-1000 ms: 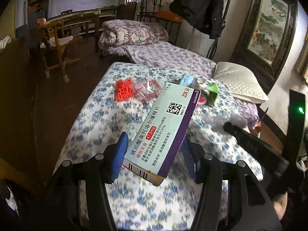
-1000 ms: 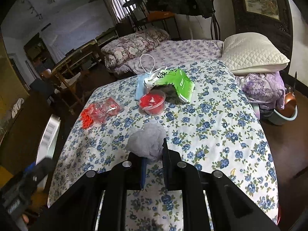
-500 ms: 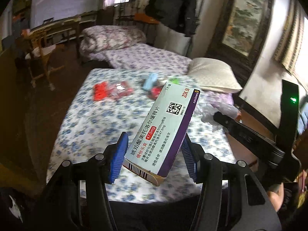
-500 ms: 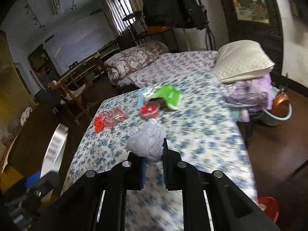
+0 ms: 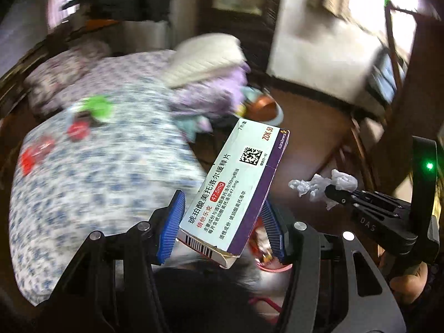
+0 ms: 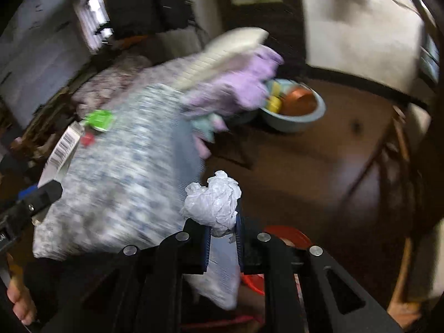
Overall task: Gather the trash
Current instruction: 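Carry the tissue and medicine box over to the red wastebasket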
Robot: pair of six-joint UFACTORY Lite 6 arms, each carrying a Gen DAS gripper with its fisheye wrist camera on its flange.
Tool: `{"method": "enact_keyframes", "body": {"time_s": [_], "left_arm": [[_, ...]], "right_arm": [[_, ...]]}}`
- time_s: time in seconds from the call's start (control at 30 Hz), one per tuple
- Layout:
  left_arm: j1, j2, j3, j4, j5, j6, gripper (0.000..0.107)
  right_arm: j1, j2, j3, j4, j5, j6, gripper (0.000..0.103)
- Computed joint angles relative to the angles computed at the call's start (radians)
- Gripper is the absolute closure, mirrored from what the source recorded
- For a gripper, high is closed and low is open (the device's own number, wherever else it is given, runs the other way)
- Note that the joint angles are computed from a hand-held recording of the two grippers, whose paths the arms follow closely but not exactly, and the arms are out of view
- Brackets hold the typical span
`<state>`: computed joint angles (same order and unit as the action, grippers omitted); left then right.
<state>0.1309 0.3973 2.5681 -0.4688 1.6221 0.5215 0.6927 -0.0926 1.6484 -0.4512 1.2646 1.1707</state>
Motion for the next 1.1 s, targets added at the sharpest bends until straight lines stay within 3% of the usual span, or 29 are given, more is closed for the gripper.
{"method": "enact_keyframes", "body": {"time_s": [0.17, 0.3, 0.5, 0.77, 1.1], "left_arm": [[-0.349, -0.180, -0.438, 0.194, -0.189, -0.086, 0.053], [-0.562, -0.168, -0.606, 0.314, -0.242, -0.190, 0.053], [-0.721, -0.070, -0.722, 0.407, -0.319, -0.315, 0.053], [-0.715, 0.121, -0.731, 0.439, -0.342, -0.364, 0.053], [-0.736, 0.163, -0.746, 0.449, -0.369, -0.381, 0.052]], "right_arm": [[-0.122, -0.298, -0.453, 0.108, -0.106, 0.035, 0.086], [-0.231, -0.418, -0.694, 0.219, -0.215, -0.013, 0.086], [-0.345, -0.443, -0.922, 0.366, -0.373, -0.132, 0.086], [-0.401, -0.307, -1.007, 0.495, -0.547, -0.260, 0.086], [-0.441, -0.237, -1.044, 0.565, -0.628, -0.355, 0.084]]}}
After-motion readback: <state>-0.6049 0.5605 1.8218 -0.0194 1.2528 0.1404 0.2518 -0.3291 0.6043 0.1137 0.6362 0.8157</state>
